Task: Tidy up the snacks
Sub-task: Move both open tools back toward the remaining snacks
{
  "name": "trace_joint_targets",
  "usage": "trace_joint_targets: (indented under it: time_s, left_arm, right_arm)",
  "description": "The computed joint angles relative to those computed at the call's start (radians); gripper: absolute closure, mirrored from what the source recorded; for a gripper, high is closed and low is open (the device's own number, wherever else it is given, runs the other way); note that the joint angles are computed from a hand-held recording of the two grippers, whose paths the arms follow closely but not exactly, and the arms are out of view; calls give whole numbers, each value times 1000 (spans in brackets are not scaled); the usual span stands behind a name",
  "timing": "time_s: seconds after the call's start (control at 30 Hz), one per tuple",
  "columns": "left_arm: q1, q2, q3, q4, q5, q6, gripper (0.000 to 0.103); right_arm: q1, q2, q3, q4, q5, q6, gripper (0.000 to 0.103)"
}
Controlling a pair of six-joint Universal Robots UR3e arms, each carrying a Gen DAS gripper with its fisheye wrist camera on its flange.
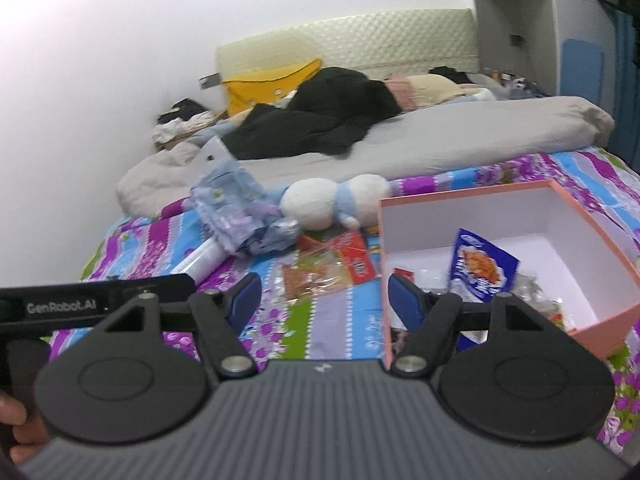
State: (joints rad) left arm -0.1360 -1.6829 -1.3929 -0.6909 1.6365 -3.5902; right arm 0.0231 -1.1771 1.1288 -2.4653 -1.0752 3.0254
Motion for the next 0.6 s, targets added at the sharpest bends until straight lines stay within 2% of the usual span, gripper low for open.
trace_joint_targets:
  time_s: [0.23,0.6]
  left_arm:
    - [54,20,-117,86,-51,-2,22]
    - [194,5,-384,346,-179,56,22]
  right_arm:
    - [31,46,-20,-25,-20,17,31]
    - [97,146,11,-155,-122,71,31]
